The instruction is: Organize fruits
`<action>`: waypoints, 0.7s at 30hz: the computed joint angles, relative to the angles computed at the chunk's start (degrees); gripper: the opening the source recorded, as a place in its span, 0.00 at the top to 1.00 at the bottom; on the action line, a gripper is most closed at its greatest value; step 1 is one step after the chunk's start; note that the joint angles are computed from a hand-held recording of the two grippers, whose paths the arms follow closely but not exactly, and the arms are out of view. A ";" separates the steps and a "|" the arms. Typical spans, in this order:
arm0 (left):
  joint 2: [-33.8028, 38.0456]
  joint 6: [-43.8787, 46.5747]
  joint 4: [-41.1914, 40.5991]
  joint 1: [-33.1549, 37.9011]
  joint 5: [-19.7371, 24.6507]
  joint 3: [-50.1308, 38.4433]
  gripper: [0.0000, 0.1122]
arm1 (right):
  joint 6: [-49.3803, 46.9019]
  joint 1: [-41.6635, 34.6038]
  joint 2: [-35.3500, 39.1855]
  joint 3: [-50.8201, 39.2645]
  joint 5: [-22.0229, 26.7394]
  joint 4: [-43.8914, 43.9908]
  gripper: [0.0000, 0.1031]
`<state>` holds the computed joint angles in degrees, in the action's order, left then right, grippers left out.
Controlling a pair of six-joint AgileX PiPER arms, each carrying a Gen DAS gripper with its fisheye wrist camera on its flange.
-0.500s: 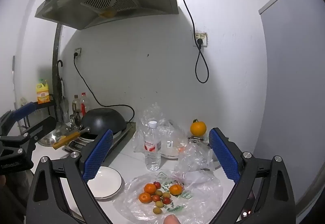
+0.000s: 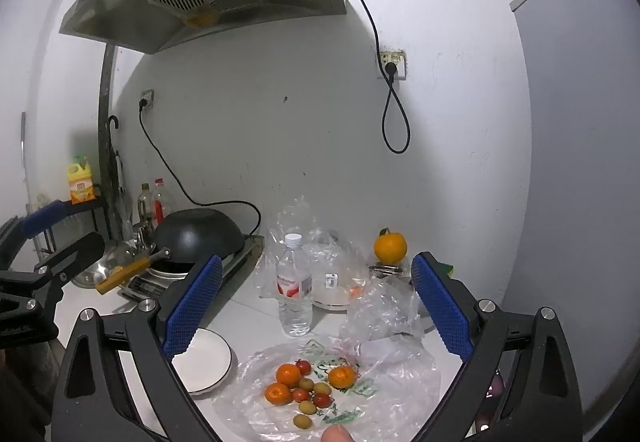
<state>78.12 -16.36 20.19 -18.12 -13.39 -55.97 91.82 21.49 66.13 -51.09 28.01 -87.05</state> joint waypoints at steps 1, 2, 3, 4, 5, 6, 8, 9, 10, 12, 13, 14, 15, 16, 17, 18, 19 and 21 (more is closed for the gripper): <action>-0.03 1.69 -1.80 -0.36 -0.30 0.20 0.09 | 0.40 0.49 -0.06 0.17 0.52 -0.28 0.06; 0.10 1.41 -1.49 -0.62 0.23 -0.30 0.09 | -0.01 -0.54 0.38 -0.17 -0.66 0.05 0.06; 0.41 2.37 -2.43 -0.83 0.08 -0.43 0.09 | -0.33 -0.64 0.63 -0.46 -0.64 0.28 0.06; 0.24 1.15 -1.26 -0.49 -0.26 -0.23 0.09 | 0.72 -0.70 0.76 -0.15 -0.76 -0.81 0.06; 0.37 0.16 -0.43 -0.29 -0.69 -0.08 0.09 | 0.62 -1.49 0.59 -0.03 -1.77 -0.76 0.06; 0.48 -1.93 1.50 0.05 -0.98 -0.08 0.09 | 0.41 -1.61 0.66 -0.18 -2.00 -0.79 0.06; 0.63 -4.38 3.85 0.84 -1.79 0.16 0.09 | 0.84 -2.27 1.05 -0.29 -2.97 -1.48 0.06; 0.58 -5.75 5.38 1.13 -1.62 -0.17 0.09 | 0.23 -2.74 1.48 -0.82 -3.62 -1.06 0.06; 0.64 -5.53 5.27 1.19 -1.57 -0.38 0.09 | -0.06 -2.76 1.82 -1.23 -3.72 -0.87 0.06; 0.70 -7.64 7.31 1.77 -1.53 -0.95 0.09 | -0.61 -2.73 2.52 -2.05 -3.98 -0.65 0.06; 0.78 -8.79 8.40 1.97 -1.30 -1.38 0.09 | 0.93 -2.65 2.62 -1.62 -4.02 -2.32 0.06; 0.91 -9.24 8.81 2.19 -1.35 -1.54 0.09 | 1.57 -2.83 2.70 -1.52 -4.28 -3.05 0.06; 1.11 -9.32 8.91 2.18 -1.23 -1.78 0.09 | 1.71 -2.91 2.89 -1.66 -4.49 -3.31 0.06; 1.31 -8.58 8.19 1.97 -1.09 -1.92 0.09 | 2.48 -2.92 2.85 -1.34 -4.57 -4.12 0.06; 1.51 -8.47 8.10 1.89 -1.07 -2.05 0.09 | 3.05 -2.82 2.87 -1.16 -4.48 -4.68 0.06; 1.69 -8.18 7.80 1.76 -1.16 -2.12 0.09 | 2.99 -2.84 2.98 -1.24 -4.48 -4.71 0.06; 1.78 -8.18 7.80 1.72 -1.27 -2.15 0.09 | 2.67 -2.75 2.90 -1.29 -4.27 -4.45 0.06; 1.88 -7.32 7.05 1.48 -1.48 -2.08 0.09 | 3.02 -2.99 3.06 -1.40 -4.34 -4.78 0.06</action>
